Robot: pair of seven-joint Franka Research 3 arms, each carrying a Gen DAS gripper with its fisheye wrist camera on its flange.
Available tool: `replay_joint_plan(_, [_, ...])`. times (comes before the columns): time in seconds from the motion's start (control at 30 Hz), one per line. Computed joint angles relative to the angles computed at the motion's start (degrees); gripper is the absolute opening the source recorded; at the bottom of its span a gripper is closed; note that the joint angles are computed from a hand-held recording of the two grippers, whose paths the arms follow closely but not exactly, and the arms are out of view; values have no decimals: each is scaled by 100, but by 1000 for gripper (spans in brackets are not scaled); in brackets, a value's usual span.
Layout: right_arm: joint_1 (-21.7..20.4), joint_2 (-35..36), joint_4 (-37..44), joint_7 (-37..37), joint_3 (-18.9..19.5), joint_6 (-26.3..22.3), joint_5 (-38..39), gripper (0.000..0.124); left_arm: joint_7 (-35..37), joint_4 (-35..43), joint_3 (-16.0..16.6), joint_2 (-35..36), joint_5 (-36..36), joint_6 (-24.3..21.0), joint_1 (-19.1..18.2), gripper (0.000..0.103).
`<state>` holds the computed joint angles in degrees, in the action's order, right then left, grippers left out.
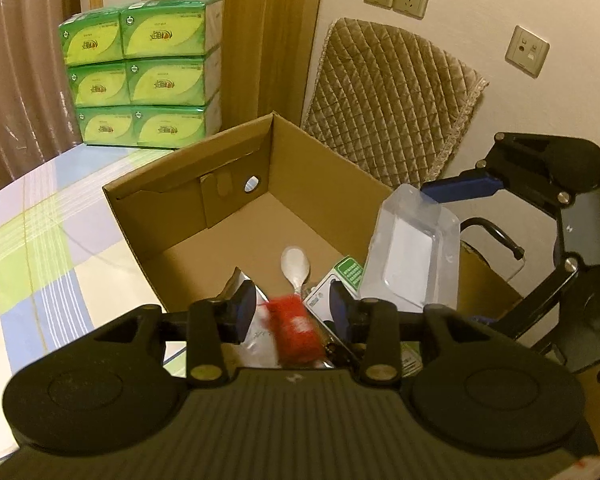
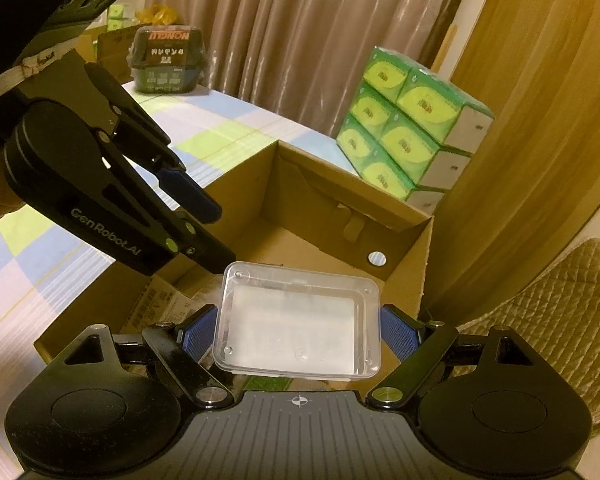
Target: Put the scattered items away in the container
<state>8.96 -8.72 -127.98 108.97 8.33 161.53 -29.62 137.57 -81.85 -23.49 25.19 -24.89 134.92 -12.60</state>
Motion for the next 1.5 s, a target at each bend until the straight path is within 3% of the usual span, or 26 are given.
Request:
replay_joint_plan(0.53, [140, 268, 353, 218, -41, -89, -293, 84, 367, -286, 63, -261, -76, 67, 176, 38])
replay_joint_plan(0.6, [199, 328, 401, 63, -83, -73, -271, 87, 404, -317, 76, -292, -102, 78, 191, 39])
replay_joint_plan(0.67, [168, 356, 436, 361, -51, -115, -735, 101, 442, -358, 89, -326, -127, 91, 206, 41])
replay_joint_plan(0.77, [193, 339, 431, 675, -86, -194, -1012, 101, 466, -403, 110, -366, -155, 101, 220, 49])
replay_joint_plan(0.93, [217, 204, 314, 782, -98, -308, -1014, 101, 538, -474, 132, -431, -220, 93, 248, 52])
replay_joint_plan(1.2, [72, -256, -33, 1749, 135, -531, -1039, 101, 690, -787, 137, -679, -494, 190, 299, 74])
replay_joint_plan(1.37, [2, -689, -327, 2497, 458, -936, -1276, 101, 819, -1350, 186, -1097, -856, 535, 313, 97])
replay_joint_plan(1.5, [1, -1098, -672, 2911, 655, -1024, -1158, 101, 1073, -1900, 265, -1544, -1486, 779, 347, 102])
